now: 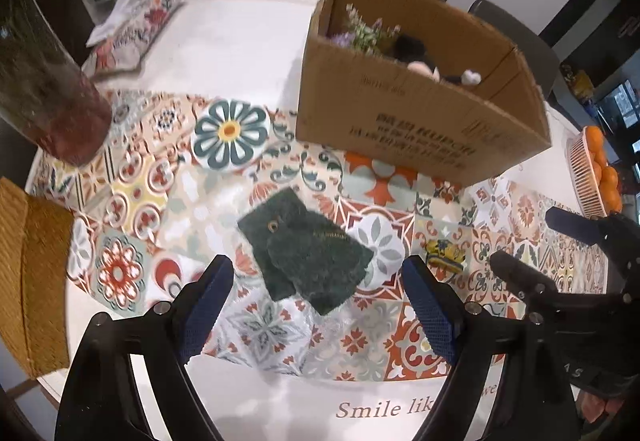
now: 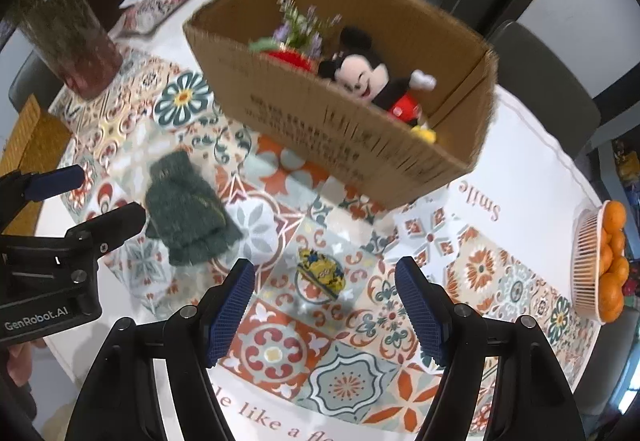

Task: Organize soft objects
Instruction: 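Move both tools toward the green knit glove and yellow Minion figure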

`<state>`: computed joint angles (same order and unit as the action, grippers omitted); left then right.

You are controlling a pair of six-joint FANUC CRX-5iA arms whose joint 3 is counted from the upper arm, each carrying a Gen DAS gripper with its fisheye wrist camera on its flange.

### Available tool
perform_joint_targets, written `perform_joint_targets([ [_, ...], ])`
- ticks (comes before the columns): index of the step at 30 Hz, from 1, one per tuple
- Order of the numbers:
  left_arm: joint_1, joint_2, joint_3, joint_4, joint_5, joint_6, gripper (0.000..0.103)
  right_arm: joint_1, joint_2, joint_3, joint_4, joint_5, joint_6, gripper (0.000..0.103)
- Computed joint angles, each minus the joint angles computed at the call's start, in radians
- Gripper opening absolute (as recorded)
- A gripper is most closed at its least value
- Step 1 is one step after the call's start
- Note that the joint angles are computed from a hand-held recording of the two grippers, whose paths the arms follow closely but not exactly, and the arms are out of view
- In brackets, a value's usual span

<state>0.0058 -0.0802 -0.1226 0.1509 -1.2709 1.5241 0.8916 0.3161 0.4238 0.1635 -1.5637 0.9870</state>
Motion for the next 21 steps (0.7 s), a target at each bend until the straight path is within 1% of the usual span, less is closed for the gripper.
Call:
perform_joint_targets([
  [10, -0.013, 0.064, -0.019, 0.005, -0.004, 0.036, 0.087, -0.019, 0.023, -0.036, -0.069, 0.002, 0.039, 0.074],
  [21, -0.043, 0.149, 0.010, -0.029, -0.007, 0.122, 0.089, -0.058, 0.070, -0.040, -0.125, 0.000, 0.103, 0.073],
])
